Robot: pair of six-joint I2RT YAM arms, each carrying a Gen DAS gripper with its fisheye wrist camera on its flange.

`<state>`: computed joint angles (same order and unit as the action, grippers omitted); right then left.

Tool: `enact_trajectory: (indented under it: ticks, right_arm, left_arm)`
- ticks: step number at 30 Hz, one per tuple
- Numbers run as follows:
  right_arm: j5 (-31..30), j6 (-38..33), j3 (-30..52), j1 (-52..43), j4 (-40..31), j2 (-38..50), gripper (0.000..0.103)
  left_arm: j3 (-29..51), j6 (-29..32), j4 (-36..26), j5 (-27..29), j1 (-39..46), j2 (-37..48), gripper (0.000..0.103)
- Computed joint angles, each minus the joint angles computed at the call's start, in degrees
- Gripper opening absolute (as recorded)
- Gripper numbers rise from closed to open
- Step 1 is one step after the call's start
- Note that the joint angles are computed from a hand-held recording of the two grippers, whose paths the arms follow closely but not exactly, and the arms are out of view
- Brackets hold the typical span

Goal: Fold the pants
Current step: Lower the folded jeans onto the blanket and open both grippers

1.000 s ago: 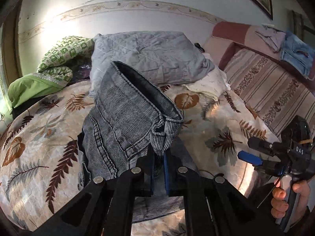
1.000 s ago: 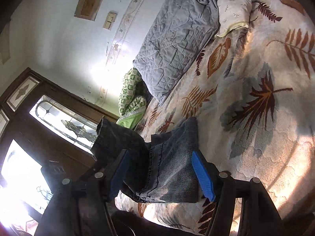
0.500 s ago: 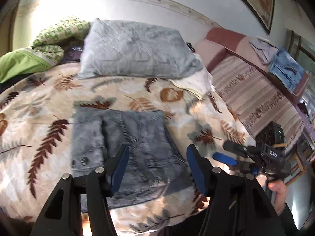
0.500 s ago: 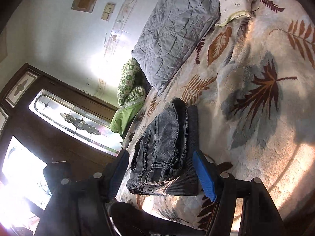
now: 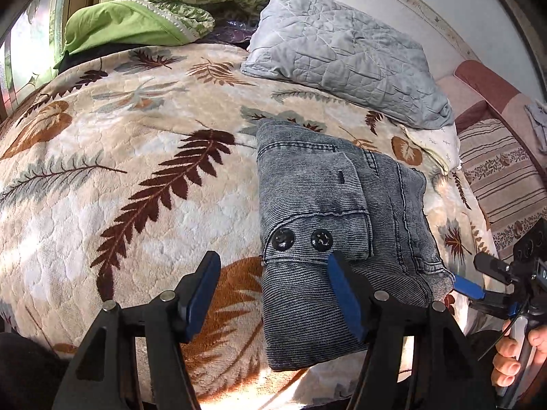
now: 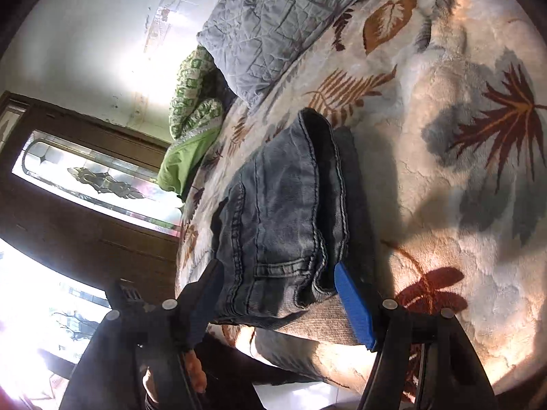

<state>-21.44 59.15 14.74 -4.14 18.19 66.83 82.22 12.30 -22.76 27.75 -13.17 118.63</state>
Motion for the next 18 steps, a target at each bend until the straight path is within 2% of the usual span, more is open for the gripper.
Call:
enact_trajectory:
  ticks: [4, 7, 8, 9, 10, 11, 13, 18]
  right_arm:
    - [2.15, 3.49, -1.45, 2.09, 0.71, 0.15, 0.07]
    - [2.91, 2.34, 2.37, 3.13, -0.15, 5.64, 0.069]
    - [3.55, 1.46, 4.12, 3.57, -1.62, 7.51, 0.065]
    - [3.83, 1.19, 5.21, 3.68, -1.82, 9.29, 0.054]
    - [4.05, 1.19, 6.35, 3.66, -2.34, 10.83, 0.041]
    - [4.64, 0.66, 7.65, 3.83, -4.15, 11.51, 0.017]
    - [7.89, -0.95, 10.12, 5.69, -9.18, 10.09, 0.012]
    - [18.27, 0.01, 13.31, 13.32, -23.19, -3.26, 0.011]
  left_arm:
    - [0.49, -0.79, -0.47, 1.05, 0.17, 0.62, 0.066]
    - [0.84, -0.51, -1.14, 1.41, 0.24, 0.53, 0.066]
    - [1.06, -0.4, -1.41, 1.47, 0.29, 0.62, 0.066]
    - [1.11, -0.34, -1.55, 1.56, 0.35, 0.64, 0.066]
    - [1.22, -0.39, -1.7, 1.56, 0.45, 0.67, 0.066]
    - [1.33, -0.42, -1.92, 1.64, 0.58, 0.68, 0.066]
    - [1.17, -0.35, -1.69, 1.57, 0.93, 0.27, 0.066]
    - [-1.29, -2.12, 2.4, 1.39, 1.85, -2.4, 0.066]
